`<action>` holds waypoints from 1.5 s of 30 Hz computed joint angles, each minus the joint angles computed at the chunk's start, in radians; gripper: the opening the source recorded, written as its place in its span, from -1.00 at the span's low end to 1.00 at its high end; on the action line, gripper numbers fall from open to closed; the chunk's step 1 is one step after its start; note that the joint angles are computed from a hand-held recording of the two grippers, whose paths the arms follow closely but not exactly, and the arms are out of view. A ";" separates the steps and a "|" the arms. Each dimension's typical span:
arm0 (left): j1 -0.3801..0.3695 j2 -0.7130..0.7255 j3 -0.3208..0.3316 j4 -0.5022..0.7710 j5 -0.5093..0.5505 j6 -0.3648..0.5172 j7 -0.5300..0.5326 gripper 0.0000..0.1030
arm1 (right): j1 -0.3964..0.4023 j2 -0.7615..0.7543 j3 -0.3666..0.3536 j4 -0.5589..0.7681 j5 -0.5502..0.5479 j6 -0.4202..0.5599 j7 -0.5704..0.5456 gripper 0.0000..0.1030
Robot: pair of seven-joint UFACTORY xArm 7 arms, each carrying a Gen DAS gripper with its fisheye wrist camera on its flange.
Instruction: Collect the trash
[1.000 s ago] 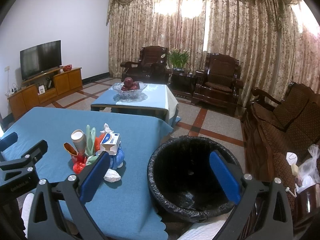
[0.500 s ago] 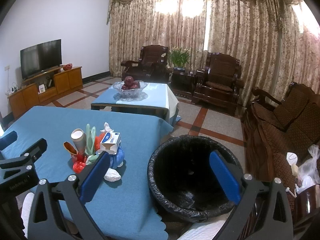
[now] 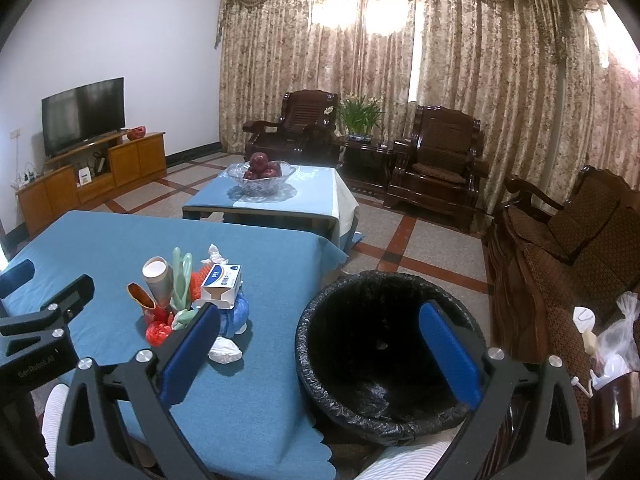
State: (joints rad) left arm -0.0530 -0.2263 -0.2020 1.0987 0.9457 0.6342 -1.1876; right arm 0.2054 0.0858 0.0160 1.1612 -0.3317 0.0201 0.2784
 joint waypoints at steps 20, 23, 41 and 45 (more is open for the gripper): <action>0.009 0.005 0.012 -0.010 0.007 -0.023 -0.001 0.90 | 0.007 0.007 -0.004 0.004 -0.014 0.004 0.014 0.89; 0.018 0.009 0.016 -0.018 0.013 -0.039 -0.004 0.90 | 0.009 0.013 -0.002 0.004 -0.010 0.004 0.011 0.89; 0.124 0.108 0.122 -0.077 0.239 -0.091 -0.229 0.90 | -0.121 0.396 0.291 0.354 0.414 0.057 -0.522 0.69; 0.114 0.172 0.157 -0.030 0.241 -0.090 -0.197 0.91 | -0.062 0.544 0.276 0.565 0.444 0.150 -0.554 0.57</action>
